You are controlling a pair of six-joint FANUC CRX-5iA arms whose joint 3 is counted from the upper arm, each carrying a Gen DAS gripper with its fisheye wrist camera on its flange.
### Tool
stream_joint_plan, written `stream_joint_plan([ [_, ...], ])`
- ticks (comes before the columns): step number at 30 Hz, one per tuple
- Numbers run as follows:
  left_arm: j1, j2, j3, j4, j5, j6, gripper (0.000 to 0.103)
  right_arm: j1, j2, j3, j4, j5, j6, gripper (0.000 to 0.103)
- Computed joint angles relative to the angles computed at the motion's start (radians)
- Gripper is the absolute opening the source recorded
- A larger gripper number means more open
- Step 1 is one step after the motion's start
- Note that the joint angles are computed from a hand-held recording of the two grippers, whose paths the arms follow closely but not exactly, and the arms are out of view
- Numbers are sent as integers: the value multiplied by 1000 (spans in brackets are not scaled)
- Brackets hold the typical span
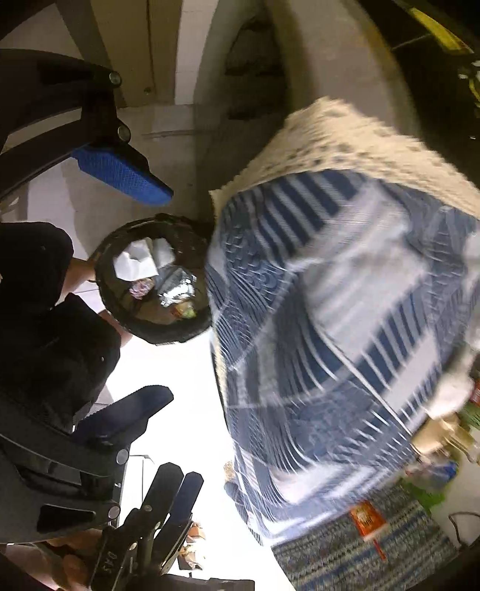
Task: Collect trash
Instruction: 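Raise both tools back over the counter toward the remaining trash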
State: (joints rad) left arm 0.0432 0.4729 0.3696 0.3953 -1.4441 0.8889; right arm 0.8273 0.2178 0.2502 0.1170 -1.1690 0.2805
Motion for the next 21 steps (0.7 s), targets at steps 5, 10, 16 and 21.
stream_joint_plan([
  [5, 10, -23, 9, 52, 16, -30, 95, 10, 1, 24, 76, -21, -21, 65],
  [10, 17, -28, 38, 96, 25, -49, 95, 19, 0, 43, 151, -40, -43, 71],
  [16, 14, -22, 76, 139, 28, -75, 95, 17, -1, 66, 228, -76, -55, 80],
  [21, -6, -1, 126, 162, 39, -67, 95, -8, -11, 68, 274, -74, -22, 90],
])
